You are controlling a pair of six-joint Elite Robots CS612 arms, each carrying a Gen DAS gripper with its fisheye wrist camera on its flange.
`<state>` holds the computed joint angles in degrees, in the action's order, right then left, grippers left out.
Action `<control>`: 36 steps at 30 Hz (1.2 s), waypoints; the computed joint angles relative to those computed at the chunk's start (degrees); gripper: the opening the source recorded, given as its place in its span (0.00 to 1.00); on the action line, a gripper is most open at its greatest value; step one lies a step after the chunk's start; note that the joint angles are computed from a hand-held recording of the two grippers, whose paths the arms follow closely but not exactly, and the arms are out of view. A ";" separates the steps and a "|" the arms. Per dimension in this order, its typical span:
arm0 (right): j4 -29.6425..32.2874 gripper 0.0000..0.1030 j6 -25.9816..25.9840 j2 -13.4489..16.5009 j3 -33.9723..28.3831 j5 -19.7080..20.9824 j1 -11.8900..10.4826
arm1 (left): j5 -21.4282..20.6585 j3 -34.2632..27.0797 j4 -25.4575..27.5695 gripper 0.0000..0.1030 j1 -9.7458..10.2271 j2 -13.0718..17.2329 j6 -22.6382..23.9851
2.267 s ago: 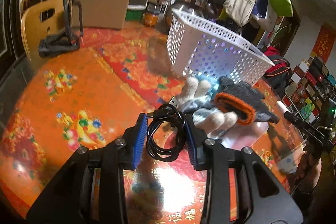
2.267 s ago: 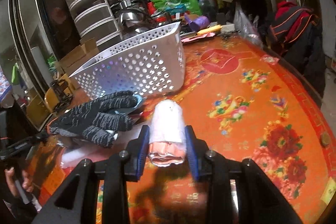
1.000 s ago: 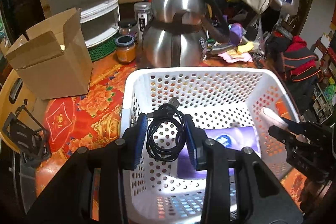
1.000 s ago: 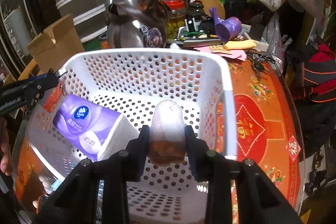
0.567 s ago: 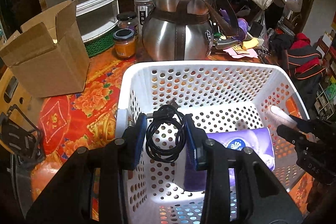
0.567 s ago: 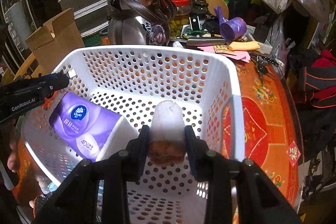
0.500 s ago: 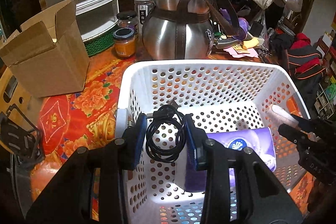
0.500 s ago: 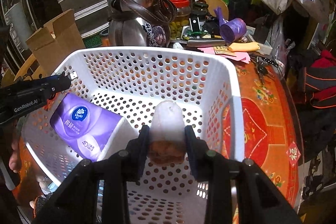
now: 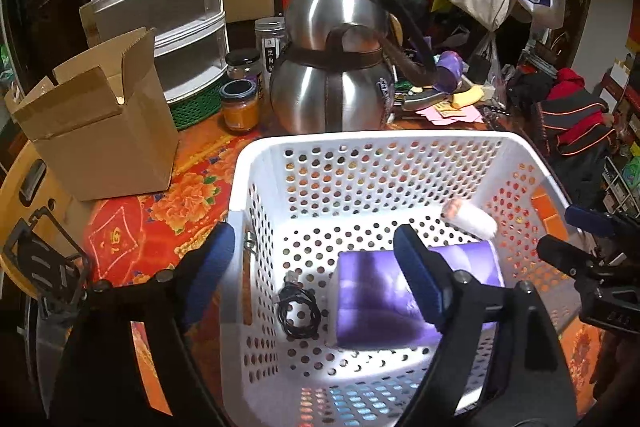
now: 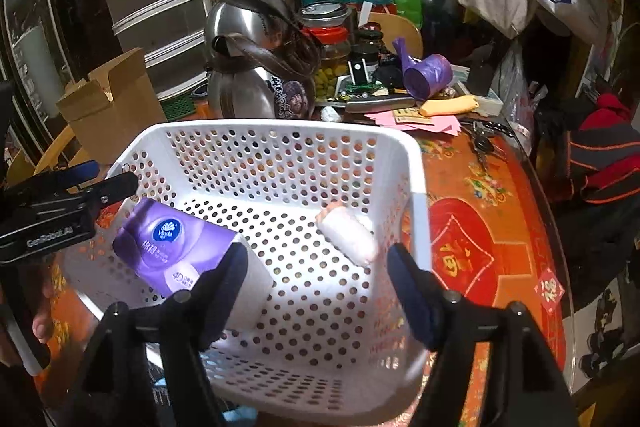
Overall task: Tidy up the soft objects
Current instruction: 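Open both grippers to drop the towel and cable into the basket, then grasp the orange-cuffed black glove with the left gripper while the right gripper grasps the other glove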
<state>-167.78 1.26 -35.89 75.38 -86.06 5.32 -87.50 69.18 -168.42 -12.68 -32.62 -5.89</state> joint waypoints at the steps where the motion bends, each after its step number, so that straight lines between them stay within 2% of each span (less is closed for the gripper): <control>1: -0.22 0.71 0.08 -0.17 0.38 0.10 -0.09 | -0.17 0.41 -0.21 0.78 -0.02 -0.25 -0.06; 8: -3.24 0.76 1.26 -2.06 3.71 1.78 -0.71 | -1.42 5.15 -3.37 0.79 -0.15 -3.19 0.28; 12: -6.63 0.78 2.44 -3.74 6.86 4.26 -1.29 | 0.47 8.91 -5.20 0.79 -0.45 -5.78 0.65; 15: -9.24 0.80 4.20 -5.45 10.12 6.79 -1.98 | 0.31 12.89 -7.25 0.79 -0.38 -8.42 -0.19; 18: -13.29 0.80 3.85 -7.08 14.07 7.90 -2.40 | 0.10 18.16 -11.68 0.79 -0.45 -11.10 0.63; 24: -19.11 0.80 4.59 -8.94 20.62 10.62 -3.11 | -2.37 26.06 -16.63 0.79 -0.05 -14.07 -0.30; 27: -23.62 0.80 5.85 -9.06 24.02 11.97 -3.21 | -2.77 30.30 -20.49 0.79 0.07 -14.73 -1.28; 31: -28.40 0.80 6.47 -7.90 27.04 16.17 -3.24 | -7.20 34.11 -22.35 0.79 0.93 -14.25 -3.14; 34: -28.92 0.80 6.37 -6.78 27.40 16.86 -2.68 | -9.61 35.16 -23.86 0.79 1.27 -13.31 -3.20; 36: -27.37 0.78 6.02 -5.82 26.61 17.76 -2.42 | -9.81 35.19 -23.91 0.79 1.14 -12.74 -3.00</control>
